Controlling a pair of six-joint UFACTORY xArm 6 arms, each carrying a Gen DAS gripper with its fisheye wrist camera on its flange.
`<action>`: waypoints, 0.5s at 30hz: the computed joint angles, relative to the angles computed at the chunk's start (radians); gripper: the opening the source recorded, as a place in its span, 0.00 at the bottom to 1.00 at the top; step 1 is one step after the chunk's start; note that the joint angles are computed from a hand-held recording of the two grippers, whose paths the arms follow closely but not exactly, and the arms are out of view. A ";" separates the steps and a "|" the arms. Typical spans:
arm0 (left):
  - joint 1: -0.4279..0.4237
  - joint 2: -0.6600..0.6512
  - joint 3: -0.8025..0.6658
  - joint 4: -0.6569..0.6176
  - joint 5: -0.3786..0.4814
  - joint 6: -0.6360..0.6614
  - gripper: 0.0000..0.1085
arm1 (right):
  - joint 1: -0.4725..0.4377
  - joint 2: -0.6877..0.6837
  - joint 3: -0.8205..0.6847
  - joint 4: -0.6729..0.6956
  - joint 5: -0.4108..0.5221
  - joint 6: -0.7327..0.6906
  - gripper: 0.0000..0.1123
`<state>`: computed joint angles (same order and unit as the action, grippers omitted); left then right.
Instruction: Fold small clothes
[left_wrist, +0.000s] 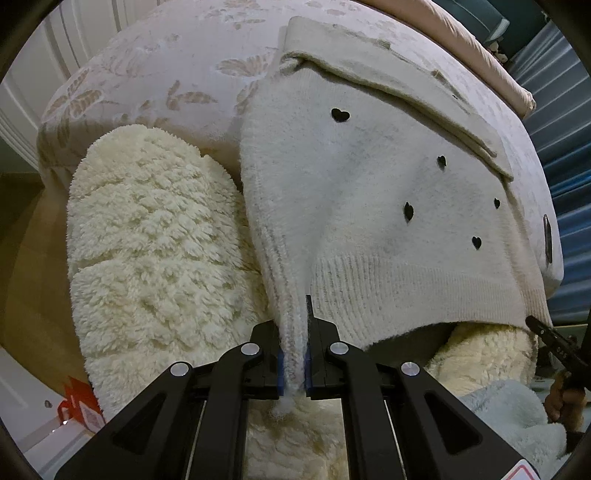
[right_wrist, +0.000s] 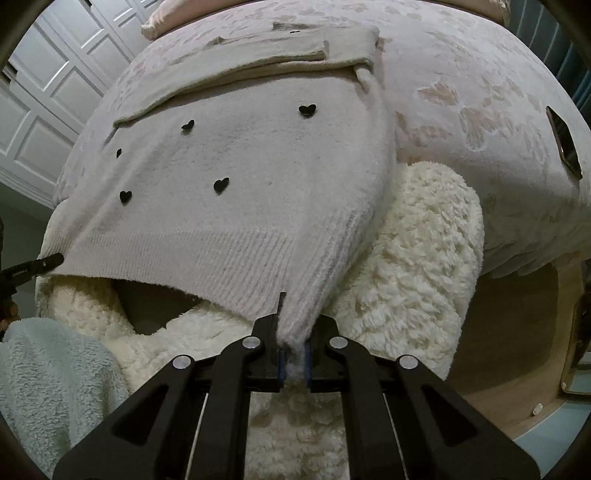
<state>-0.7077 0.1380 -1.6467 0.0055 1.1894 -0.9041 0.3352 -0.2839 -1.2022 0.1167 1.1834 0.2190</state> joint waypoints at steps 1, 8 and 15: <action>-0.001 -0.004 0.006 0.001 -0.004 0.000 0.04 | -0.001 -0.001 -0.002 0.000 0.003 -0.002 0.05; 0.003 -0.013 0.015 0.002 -0.011 -0.001 0.04 | -0.004 0.002 -0.019 -0.012 0.000 0.005 0.05; 0.046 0.038 -0.090 0.043 -0.042 0.025 0.04 | -0.042 0.056 -0.105 -0.028 -0.085 0.028 0.05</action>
